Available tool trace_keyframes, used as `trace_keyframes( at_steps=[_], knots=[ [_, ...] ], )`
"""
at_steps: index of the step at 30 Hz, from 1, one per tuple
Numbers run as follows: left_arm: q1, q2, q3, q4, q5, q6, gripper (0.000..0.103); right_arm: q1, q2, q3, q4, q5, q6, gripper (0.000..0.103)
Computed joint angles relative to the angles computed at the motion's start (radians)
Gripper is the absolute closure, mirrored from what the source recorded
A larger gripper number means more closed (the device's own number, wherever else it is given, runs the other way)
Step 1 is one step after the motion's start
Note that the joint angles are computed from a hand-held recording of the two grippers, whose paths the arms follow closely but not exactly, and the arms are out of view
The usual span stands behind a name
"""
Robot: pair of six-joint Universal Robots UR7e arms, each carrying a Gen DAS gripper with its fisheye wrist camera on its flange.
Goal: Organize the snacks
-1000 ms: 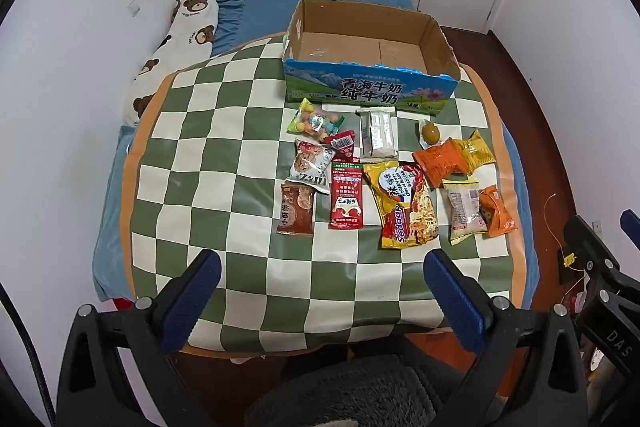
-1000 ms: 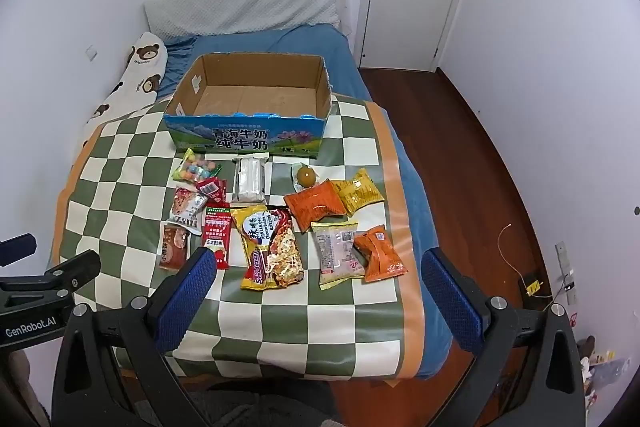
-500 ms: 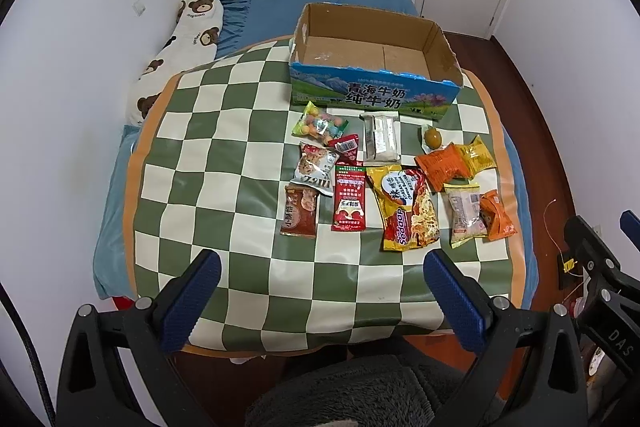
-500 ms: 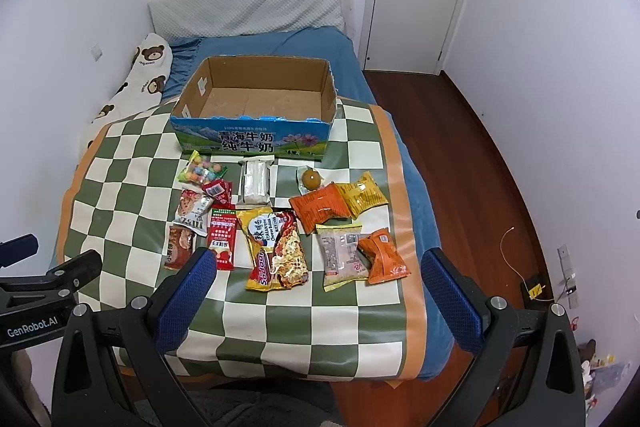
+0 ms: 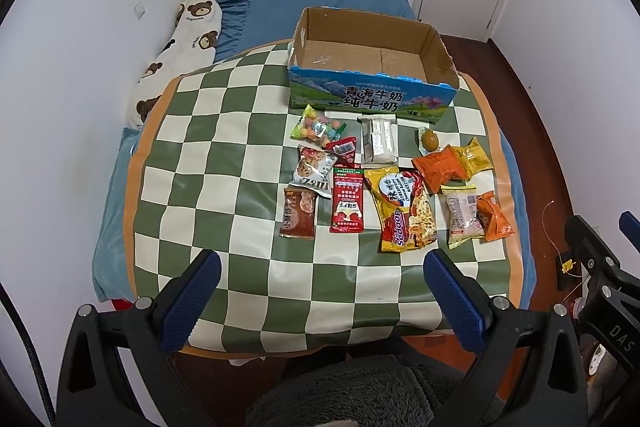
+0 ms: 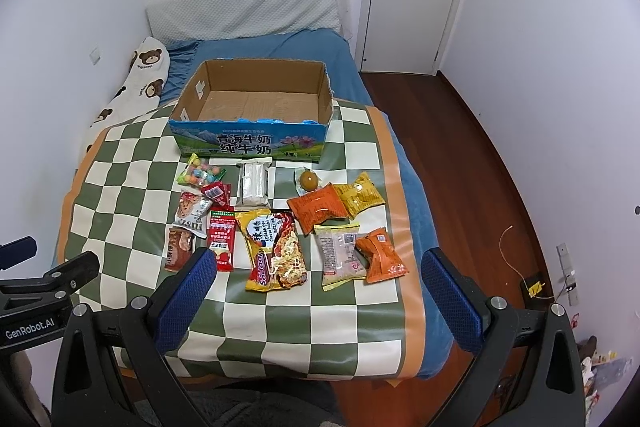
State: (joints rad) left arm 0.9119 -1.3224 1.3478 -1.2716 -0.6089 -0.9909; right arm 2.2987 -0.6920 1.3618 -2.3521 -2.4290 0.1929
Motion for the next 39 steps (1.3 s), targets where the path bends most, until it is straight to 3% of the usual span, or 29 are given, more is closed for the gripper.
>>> trace_keyframes(
  at_steps=[39],
  knots=[
    [-0.015,0.020,-0.020,0.014,0.005,-0.018,0.000,0.002,-0.028,0.025,0.004,-0.003,0.015,0.000]
  ],
)
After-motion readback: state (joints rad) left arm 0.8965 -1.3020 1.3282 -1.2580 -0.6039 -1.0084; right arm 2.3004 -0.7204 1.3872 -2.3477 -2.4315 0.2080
